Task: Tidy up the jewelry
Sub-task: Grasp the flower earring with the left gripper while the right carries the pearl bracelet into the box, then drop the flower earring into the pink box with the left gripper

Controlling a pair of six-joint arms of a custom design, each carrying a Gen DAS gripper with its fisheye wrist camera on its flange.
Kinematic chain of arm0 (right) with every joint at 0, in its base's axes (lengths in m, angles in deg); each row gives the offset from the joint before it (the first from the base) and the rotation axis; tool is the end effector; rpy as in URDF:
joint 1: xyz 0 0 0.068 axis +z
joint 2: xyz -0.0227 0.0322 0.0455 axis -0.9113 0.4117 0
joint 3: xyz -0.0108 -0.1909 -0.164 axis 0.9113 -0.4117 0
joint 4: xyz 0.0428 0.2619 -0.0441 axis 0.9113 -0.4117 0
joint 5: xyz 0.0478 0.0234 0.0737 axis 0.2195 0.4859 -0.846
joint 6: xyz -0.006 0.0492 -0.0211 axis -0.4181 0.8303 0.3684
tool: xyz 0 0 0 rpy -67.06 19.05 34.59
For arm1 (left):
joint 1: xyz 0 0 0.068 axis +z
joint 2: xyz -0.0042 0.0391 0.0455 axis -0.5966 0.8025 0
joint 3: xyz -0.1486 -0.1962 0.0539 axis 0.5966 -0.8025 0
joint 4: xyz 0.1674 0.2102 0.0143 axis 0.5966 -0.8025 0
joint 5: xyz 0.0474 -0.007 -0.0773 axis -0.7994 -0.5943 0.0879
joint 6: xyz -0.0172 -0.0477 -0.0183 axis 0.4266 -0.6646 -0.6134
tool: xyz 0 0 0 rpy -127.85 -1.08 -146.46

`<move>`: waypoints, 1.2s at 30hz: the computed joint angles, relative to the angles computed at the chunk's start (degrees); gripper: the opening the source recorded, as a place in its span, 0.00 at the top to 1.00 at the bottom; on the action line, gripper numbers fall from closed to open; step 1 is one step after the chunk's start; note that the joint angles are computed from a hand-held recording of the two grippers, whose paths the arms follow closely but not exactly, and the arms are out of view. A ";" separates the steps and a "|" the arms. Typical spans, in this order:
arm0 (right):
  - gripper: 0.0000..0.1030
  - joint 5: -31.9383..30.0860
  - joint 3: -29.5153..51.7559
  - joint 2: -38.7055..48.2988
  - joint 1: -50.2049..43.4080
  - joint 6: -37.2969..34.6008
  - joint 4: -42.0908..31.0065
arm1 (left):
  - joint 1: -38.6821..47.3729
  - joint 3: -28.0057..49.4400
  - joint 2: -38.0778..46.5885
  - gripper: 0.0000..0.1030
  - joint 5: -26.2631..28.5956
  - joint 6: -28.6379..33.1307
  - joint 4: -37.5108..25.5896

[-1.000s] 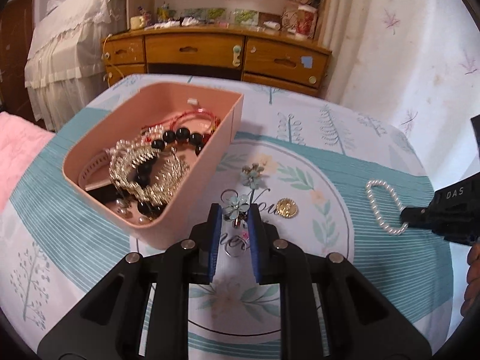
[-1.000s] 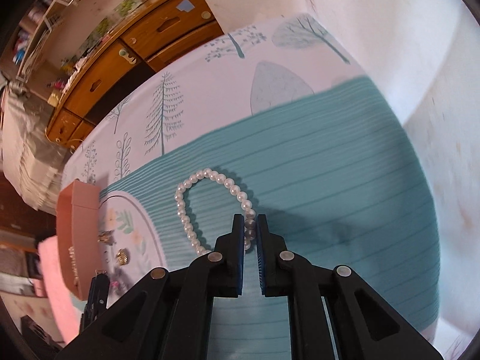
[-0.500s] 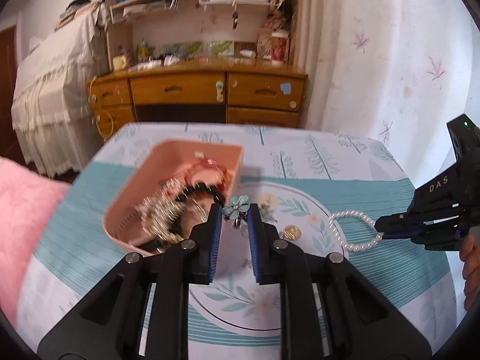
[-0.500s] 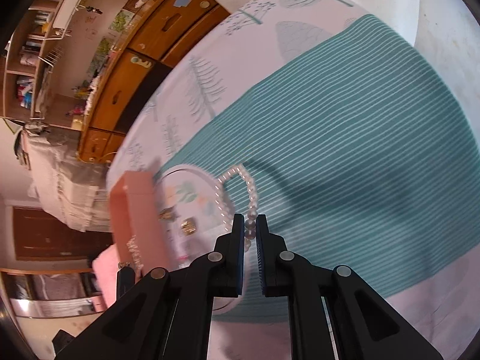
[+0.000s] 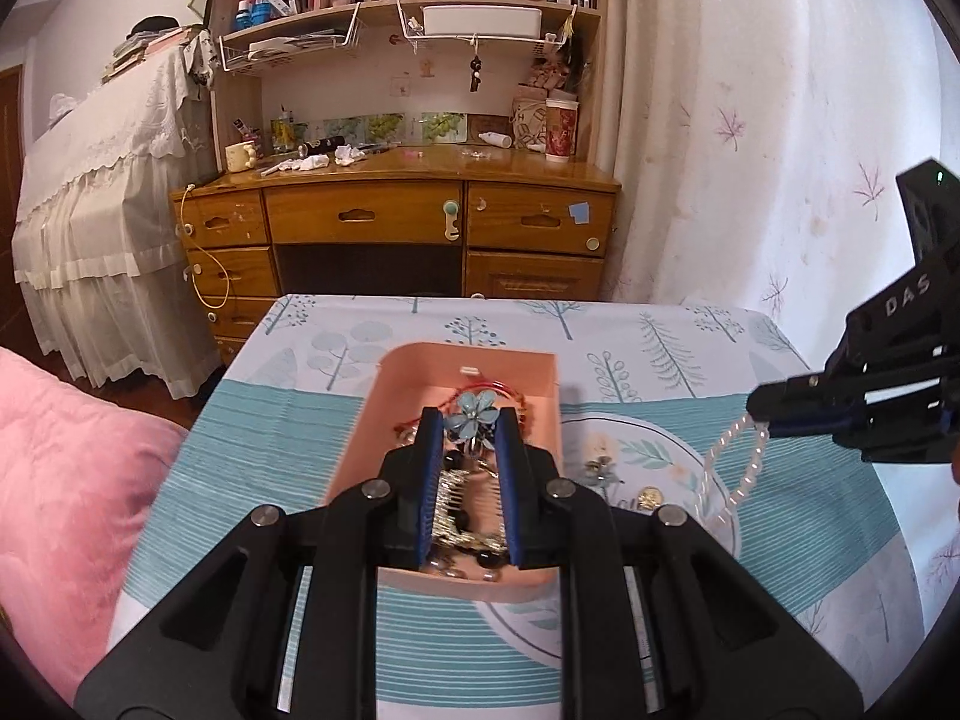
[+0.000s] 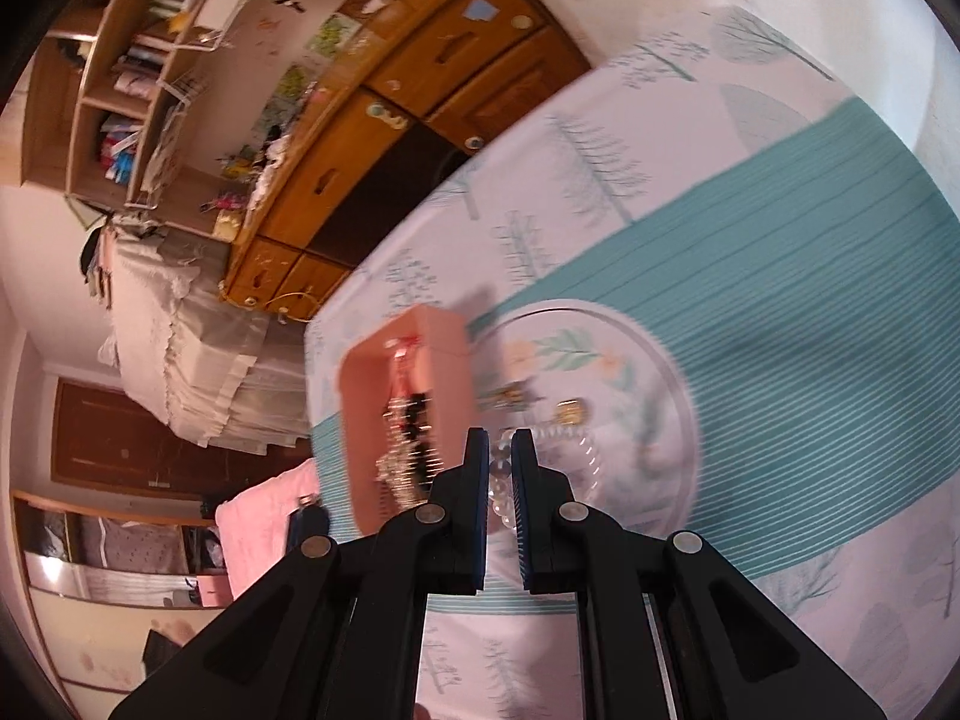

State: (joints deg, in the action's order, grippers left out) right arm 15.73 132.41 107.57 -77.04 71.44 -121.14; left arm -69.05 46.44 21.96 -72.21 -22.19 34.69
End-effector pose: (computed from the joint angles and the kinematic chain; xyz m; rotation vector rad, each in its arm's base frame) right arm 0.2138 -0.0244 0.3067 0.7031 2.5662 0.7997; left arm 0.1235 -0.0638 0.3096 0.0910 2.1532 -0.1124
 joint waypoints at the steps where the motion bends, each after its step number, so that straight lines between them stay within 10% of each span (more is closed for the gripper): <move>1: 0.93 0.60 0.83 -0.18 1.95 1.75 0.37 | 3.84 0.31 -0.53 0.85 3.56 2.62 -0.10; 19: 0.92 12.38 0.48 -0.99 31.74 15.94 16.04 | 27.21 -7.65 -4.26 0.85 26.40 19.87 2.45; 22: 0.83 12.80 -1.80 -0.37 30.52 15.07 15.52 | 27.77 -7.06 -2.73 0.78 27.41 21.36 1.56; 25: 0.61 13.20 -4.25 -3.03 27.61 14.41 15.76 | 28.88 -7.22 -2.76 0.39 28.60 21.95 1.14; 36: 0.39 21.77 -10.21 -3.89 21.88 -0.12 7.07 | 26.68 -6.67 -1.94 0.39 28.44 21.46 -6.73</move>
State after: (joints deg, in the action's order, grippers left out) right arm 37.50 122.20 103.68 -55.16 71.32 -114.07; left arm -42.37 39.77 20.02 -43.77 -0.74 27.96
